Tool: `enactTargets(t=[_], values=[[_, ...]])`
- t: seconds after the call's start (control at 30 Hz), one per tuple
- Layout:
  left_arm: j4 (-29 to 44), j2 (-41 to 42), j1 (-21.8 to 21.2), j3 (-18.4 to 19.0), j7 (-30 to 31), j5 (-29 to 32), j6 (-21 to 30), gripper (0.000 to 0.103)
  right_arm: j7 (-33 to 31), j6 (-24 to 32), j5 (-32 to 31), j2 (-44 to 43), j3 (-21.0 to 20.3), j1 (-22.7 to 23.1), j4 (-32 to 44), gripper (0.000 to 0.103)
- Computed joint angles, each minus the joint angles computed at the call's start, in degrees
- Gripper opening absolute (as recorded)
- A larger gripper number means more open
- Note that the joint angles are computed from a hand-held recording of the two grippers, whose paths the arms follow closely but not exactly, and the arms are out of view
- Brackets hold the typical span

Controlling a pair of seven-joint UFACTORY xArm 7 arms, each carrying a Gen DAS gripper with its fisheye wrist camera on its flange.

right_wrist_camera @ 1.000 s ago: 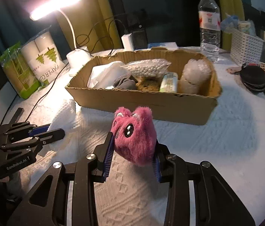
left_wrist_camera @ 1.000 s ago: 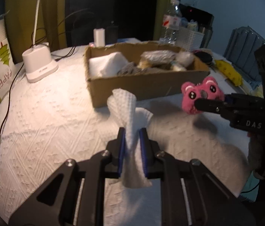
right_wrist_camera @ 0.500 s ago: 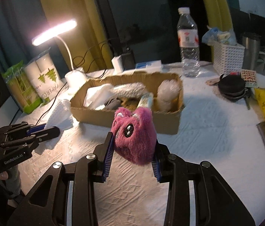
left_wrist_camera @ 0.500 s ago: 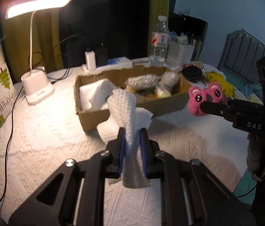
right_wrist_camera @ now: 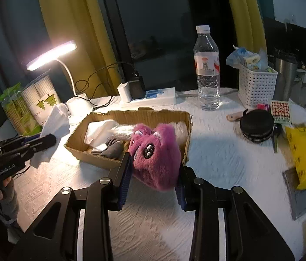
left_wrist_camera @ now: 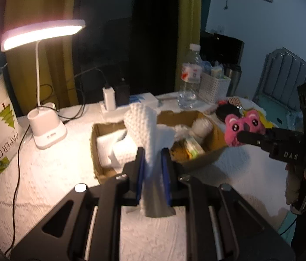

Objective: Organize soft objects
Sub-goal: 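Carry the pink plush and paper towel into the cardboard box and release both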

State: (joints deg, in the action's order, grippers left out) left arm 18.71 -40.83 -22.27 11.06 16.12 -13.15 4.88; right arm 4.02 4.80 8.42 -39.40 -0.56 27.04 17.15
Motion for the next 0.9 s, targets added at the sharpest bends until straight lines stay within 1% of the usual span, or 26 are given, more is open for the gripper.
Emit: enactTargets(t=[0.13, 0.23, 0.27, 0.33, 0.37, 0.43, 0.57, 0.67, 0.7, 0.77, 0.9], values=[[1.94, 3.61, -1.89, 2.47, 0.67, -0.62, -2.86, 0.016, -1.59, 0.07, 0.07, 3.46, -1.66, 0.56, 2.38, 0.038], [3.25, 6.73, -4.88, 5.79, 1.87, -1.08, -6.12, 0.016, -2.76, -0.11, 0.52, 6.47, -2.28, 0.9, 4.13, 0.038], [3.32, 7.56, -5.26, 6.11, 1.71, -1.11, -7.23, 0.016, -3.17, -0.11, 0.7, 7.7, -2.42, 1.0, 4.81, 0.038], [4.2, 9.77, -7.26, 8.32, 1.71, -0.98, -8.72, 0.016, -3.83, -0.21, 1.2, 9.83, -2.53, 0.98, 5.92, 0.038], [4.84, 10.97, -8.96, 10.23, 1.79, -1.02, -9.3, 0.016, -4.11, -0.07, 1.43, 10.96, -2.52, 0.85, 6.58, 0.038], [5.88, 12.97, -12.34, 13.85, 1.83, -1.15, -10.28, 0.016, -3.97, 0.24, 1.3, 12.62, -1.12, -0.74, 7.52, 0.038], [8.23, 16.88, -20.09, 22.12, 2.09, -1.42, -10.96, 0.016, -5.04, 1.52, 2.1, 15.69, -0.76, -1.22, 9.32, 0.038], [9.48, 18.7, -23.22, 25.73, 2.23, -2.08, -10.07, 0.016, -4.73, 1.99, 1.94, 17.16, 1.0, -3.02, 10.0, 0.039], [9.76, 19.15, -23.51, 26.08, 2.33, -2.55, -9.69, 0.018, -4.88, 1.98, 2.21, 17.49, 1.03, -3.0, 10.18, 0.039], [10.52, 20.1, -24.05, 26.81, 2.76, -3.84, -8.65, 0.018, -4.93, 2.07, 2.48, 18.15, 1.36, -3.41, 10.67, 0.04], [10.72, 20.68, -22.16, 24.53, 4.61, -6.13, -7.62, 0.027, -4.34, 2.64, 2.27, 18.57, 2.65, -4.68, 11.31, 0.042]])
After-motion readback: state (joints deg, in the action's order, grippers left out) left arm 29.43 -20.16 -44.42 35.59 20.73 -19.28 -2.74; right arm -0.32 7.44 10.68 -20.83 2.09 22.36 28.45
